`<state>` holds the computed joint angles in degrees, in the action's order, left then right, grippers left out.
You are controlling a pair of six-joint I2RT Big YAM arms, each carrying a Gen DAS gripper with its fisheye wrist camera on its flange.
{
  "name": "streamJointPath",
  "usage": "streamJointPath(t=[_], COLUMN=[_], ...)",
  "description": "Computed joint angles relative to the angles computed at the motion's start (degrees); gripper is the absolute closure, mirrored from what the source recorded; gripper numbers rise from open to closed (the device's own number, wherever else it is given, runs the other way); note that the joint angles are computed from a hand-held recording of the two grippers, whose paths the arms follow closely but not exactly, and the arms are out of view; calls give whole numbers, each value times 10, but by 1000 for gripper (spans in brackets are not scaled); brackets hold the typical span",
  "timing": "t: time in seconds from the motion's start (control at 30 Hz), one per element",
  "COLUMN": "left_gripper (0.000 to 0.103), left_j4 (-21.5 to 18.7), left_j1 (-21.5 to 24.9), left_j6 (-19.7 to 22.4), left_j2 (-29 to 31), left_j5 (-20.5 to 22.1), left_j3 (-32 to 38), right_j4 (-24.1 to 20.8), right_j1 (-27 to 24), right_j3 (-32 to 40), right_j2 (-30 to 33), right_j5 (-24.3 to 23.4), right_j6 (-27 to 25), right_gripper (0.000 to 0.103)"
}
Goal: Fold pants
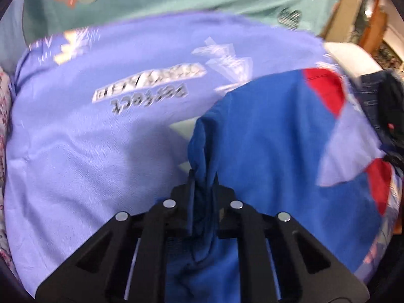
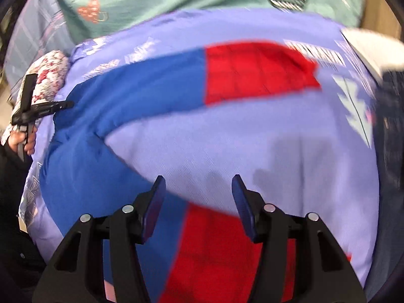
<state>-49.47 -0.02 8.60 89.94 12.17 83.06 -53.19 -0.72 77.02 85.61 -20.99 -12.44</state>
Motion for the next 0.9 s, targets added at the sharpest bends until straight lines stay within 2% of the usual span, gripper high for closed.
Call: streamJointPath(t=[0.07,0.13,0.17,0.2,0.27,0.33,0.43,0.53,0.57,0.6,0.63,0.67,0.73,0.77,0.8,0.83,0.87,0.9], left_gripper=[93,93,93,93,93,93,93,93,93,93,92,91,83,73,50,38,27,27], left_j4=[14,28,34,37,41,52,53,59,59,57,55,53,50,45,42,46,56,55], left_j1=[-8,-22,-36,-42,-61,-75,-88,-91,-90,-89,-90,-90,-84,-78,-71,-60,-49,-36], left_j6=[5,15,15,17,13,12,11,9,8,7,8,7,-1,-8,-17,-30,-43,-53], left_j2=[-37,-80,-98,-113,-129,-151,-160,-162,-164,-167,-172,-175,-185,-192,-201,-219,-237,-250], left_j5=[7,4,-5,-4,-11,-19,-30,-32,-31,-30,-34,-37,-43,-36,-27,-13,2,20], left_j3=[-27,-62,-78,-92,-109,-140,-159,-168,-169,-171,-175,-177,-186,-190,-198,-213,-231,-244], right_j4=[-7,-15,-20,-27,-20,-10,10,1,-6,-11,-19,-16,42,59,79,87,95,106], right_j1=[18,26,28,29,30,29,38,59,65,72,76,77,78,77,73,69,63,56], right_j3=[38,69,87,111,135,167,200,245,259,269,271,263,197,173,132,115,90,62], right_j2=[23,44,58,81,107,148,194,235,246,255,258,255,202,181,143,127,107,85], right_j5=[-28,-61,-88,-125,-162,-206,-216,-167,-150,-126,-109,-117,-106,-100,-104,-114,-127,-141], right_j6=[2,20,33,60,110,183,262,283,281,279,274,275,259,242,220,212,206,204], right_gripper=[47,39,29,21,19,19,19,19,24,62,90,100,100,100,100,100,100,100])
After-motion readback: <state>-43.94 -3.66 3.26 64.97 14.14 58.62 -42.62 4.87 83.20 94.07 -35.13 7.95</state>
